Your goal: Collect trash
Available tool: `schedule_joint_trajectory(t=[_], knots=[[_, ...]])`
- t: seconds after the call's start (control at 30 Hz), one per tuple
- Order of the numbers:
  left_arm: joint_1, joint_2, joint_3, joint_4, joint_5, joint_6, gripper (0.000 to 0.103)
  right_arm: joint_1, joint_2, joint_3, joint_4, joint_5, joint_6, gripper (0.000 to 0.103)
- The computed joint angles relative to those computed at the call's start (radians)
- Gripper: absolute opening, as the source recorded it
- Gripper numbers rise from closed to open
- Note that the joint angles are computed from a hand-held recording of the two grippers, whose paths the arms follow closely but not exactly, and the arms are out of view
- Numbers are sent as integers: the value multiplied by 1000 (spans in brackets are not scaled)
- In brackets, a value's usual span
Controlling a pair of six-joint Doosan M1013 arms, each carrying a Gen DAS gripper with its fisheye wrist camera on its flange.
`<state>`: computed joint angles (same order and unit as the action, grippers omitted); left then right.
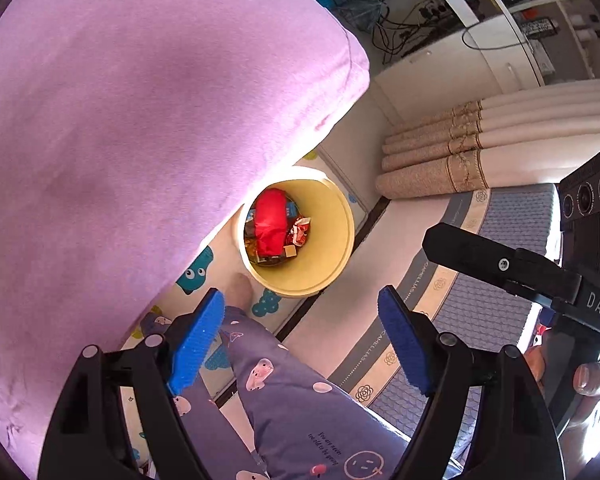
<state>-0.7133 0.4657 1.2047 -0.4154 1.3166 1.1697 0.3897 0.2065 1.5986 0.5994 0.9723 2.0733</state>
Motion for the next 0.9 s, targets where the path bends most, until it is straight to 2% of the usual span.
schedule_joint_trajectory(t=[0.23, 0.43, 0.5, 0.6, 0.73, 0.9], knots=[[65, -138, 141, 125, -91, -174, 85, 86, 128, -211, 34, 87, -108, 55], [101, -239, 233, 248, -106, -372, 88, 150, 218, -374, 37, 158, -159, 55], [109, -269, 256, 285, -105, -431, 89, 167, 243, -426, 26, 187, -169, 55], [120, -308, 282, 328, -105, -514, 90, 188, 272, -496, 12, 217, -175, 61], [117, -358, 297, 421, -104, -636, 97, 208, 300, -580, -7, 244, -165, 66], [114, -408, 297, 507, -89, -747, 98, 231, 320, -659, -70, 282, -156, 69]])
